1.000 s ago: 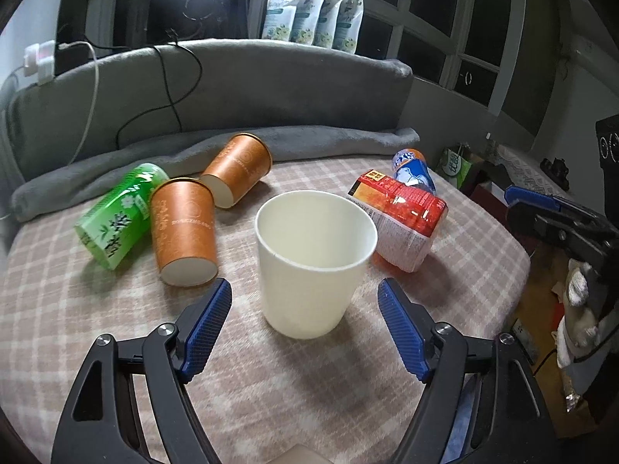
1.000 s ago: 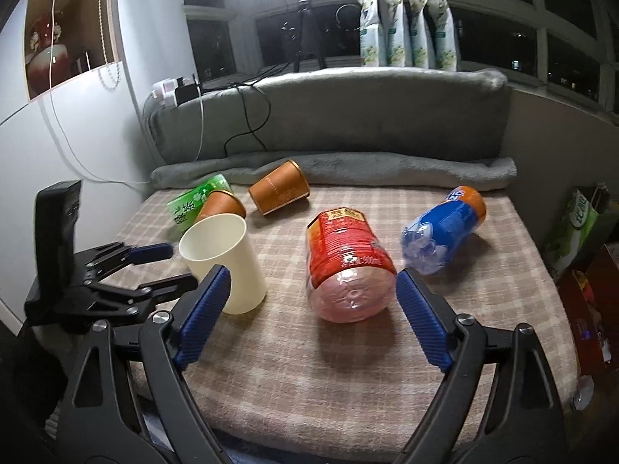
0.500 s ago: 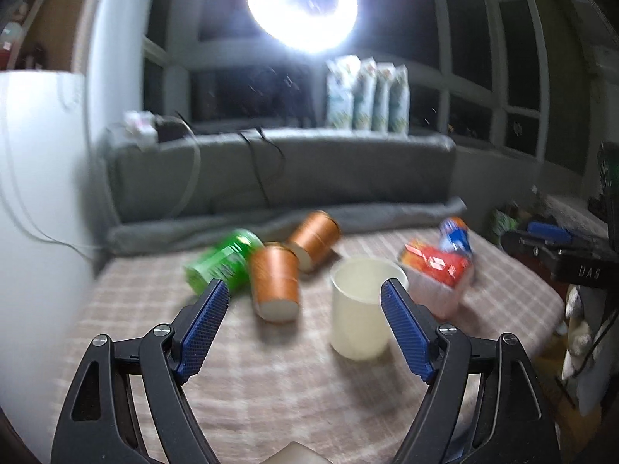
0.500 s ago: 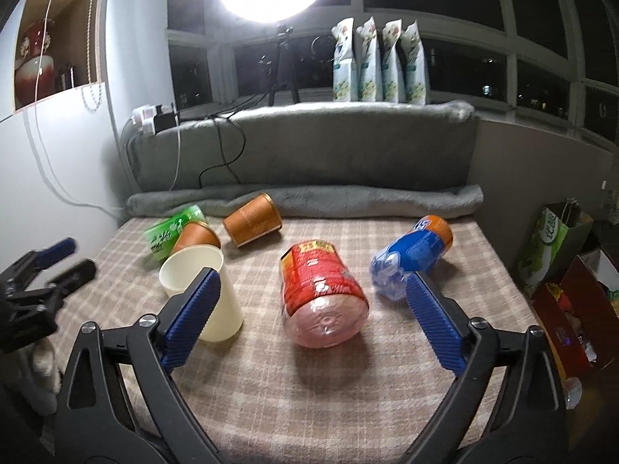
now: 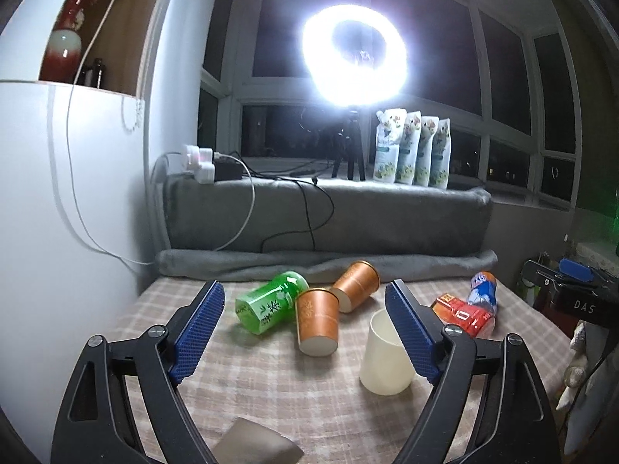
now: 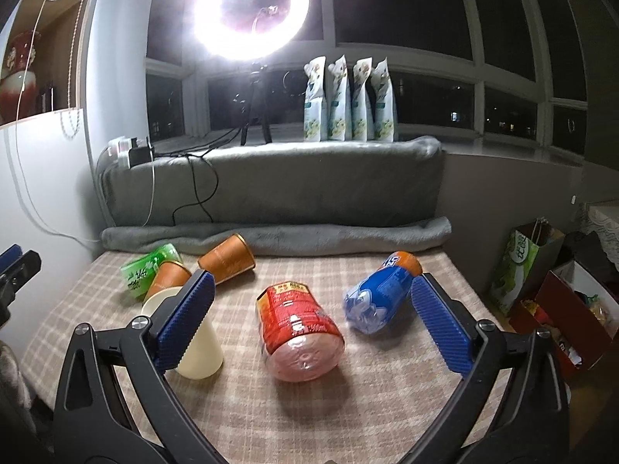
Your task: Flip cup upright
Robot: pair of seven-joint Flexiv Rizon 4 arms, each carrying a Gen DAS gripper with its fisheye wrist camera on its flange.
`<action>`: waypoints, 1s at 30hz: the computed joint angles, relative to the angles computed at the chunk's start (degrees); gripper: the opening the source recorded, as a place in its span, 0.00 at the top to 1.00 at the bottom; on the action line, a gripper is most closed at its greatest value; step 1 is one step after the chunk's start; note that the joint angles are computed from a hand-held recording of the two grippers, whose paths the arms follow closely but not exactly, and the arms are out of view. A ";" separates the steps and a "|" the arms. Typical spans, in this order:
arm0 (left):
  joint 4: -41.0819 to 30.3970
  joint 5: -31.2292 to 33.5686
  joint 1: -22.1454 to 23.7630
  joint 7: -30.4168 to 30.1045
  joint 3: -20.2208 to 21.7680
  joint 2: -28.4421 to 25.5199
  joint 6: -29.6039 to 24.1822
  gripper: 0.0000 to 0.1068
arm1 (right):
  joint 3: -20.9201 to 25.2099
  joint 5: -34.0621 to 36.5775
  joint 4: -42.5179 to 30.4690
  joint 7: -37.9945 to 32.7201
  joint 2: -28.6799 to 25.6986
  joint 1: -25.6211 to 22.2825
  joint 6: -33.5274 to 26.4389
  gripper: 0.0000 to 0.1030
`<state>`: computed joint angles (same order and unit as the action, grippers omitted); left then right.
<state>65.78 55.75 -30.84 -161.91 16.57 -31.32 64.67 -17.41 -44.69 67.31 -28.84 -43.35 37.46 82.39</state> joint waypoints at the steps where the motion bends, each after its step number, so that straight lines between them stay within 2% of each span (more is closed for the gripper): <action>1: 0.01 0.09 -0.08 -0.13 0.04 0.04 -0.02 0.20 | -1.05 -0.34 0.19 0.92 0.06 0.46 0.38 0.00; 3: 0.10 -0.84 0.54 1.01 -0.67 0.05 0.30 0.20 | -3.66 -1.57 0.79 3.19 0.32 1.65 1.16 0.00; 6: 0.19 -3.33 1.58 3.58 -1.78 -0.26 0.56 0.20 | -4.81 -2.76 0.85 4.71 0.37 2.10 1.47 0.00; 16: -0.05 -4.94 0.58 3.97 -0.15 -0.88 0.71 0.19 | -3.77 -4.16 0.56 5.66 0.41 1.30 1.32 0.00; 30: 0.07 -6.15 0.76 4.72 -0.13 -1.13 0.53 0.19 | -4.31 -6.89 -0.29 7.84 0.40 1.20 0.87 0.00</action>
<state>65.85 49.60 -30.08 -157.19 16.44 -32.45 65.20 -21.72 -51.58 67.02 -21.00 -42.94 38.65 83.27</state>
